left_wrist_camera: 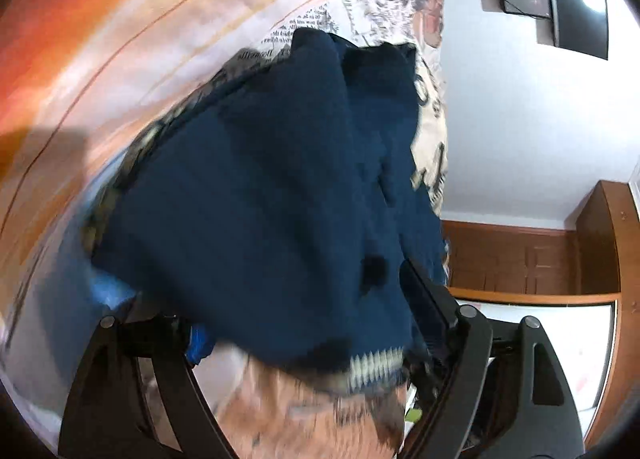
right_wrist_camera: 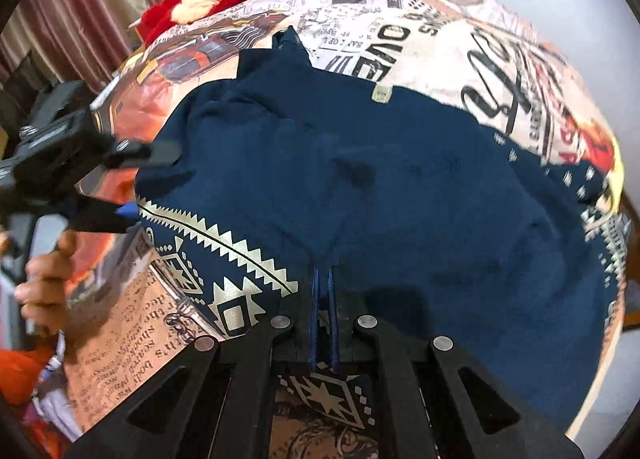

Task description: Fold large clothes

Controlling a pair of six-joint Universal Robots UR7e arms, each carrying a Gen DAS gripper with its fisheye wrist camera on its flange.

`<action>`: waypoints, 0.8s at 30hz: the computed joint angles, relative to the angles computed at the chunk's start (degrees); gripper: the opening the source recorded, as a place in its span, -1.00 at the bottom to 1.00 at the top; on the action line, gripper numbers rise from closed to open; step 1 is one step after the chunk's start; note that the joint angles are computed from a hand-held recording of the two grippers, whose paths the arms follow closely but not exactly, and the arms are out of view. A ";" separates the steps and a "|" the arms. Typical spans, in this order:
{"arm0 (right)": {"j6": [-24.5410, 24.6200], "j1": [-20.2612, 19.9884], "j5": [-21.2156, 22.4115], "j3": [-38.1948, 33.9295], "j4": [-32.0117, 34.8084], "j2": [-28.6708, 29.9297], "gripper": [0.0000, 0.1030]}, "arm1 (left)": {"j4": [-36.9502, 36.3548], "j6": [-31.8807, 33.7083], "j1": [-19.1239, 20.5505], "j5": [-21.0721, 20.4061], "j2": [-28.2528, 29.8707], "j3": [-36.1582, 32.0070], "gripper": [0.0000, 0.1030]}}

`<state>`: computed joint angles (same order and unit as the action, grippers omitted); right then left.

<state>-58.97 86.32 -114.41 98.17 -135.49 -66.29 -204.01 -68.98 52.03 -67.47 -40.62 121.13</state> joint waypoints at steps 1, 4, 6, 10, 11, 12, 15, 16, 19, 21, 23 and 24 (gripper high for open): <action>1.04 -0.22 0.44 -0.59 1.37 0.07 -0.99 | 0.33 0.49 0.56 0.29 0.35 -0.82 0.57; 4.65 -1.01 2.30 -2.96 6.17 0.54 -0.99 | 3.10 1.61 1.53 3.38 0.98 -3.49 0.53; 6.59 -1.68 3.87 -4.56 9.42 0.82 -0.99 | 8.15 1.38 1.51 8.05 0.82 -5.40 0.29; 9.31 -2.53 6.00 -6.48 13.50 1.06 -0.99 | 15.10 0.89 0.83 13.44 0.71 -8.02 -0.13; 10.05 -2.69 6.41 -6.87 14.31 1.11 -0.99 | 16.49 1.22 0.50 14.42 0.48 -8.21 -0.25; 10.67 -2.84 6.78 -7.04 14.78 1.12 -0.99 | 18.82 1.50 -0.34 16.18 0.05 -8.61 -0.41; 11.52 -2.74 6.78 -6.97 14.74 0.95 -0.98 | 24.55 3.13 -2.90 21.55 -1.21 -9.37 -0.67; 11.39 -2.40 6.16 -6.73 14.28 0.86 -0.98 | 25.28 3.76 -3.55 22.82 -1.51 -9.49 -0.70; 10.36 -0.53 3.59 -5.22 10.62 0.40 -0.98 | 28.96 5.16 -6.79 28.77 -2.86 -10.28 -0.74; 9.79 0.30 4.94 -3.98 7.44 -0.42 -0.98 | 31.29 6.21 -7.88 32.13 -3.16 -11.88 -0.74; 9.88 0.93 7.89 -2.69 4.17 -1.25 -0.98 | 34.04 5.34 -9.28 34.68 -4.27 -11.74 -0.74; 9.79 1.23 8.64 -2.00 2.62 -1.38 -0.98 | 35.59 4.23 -10.00 35.54 -4.99 -11.19 -0.74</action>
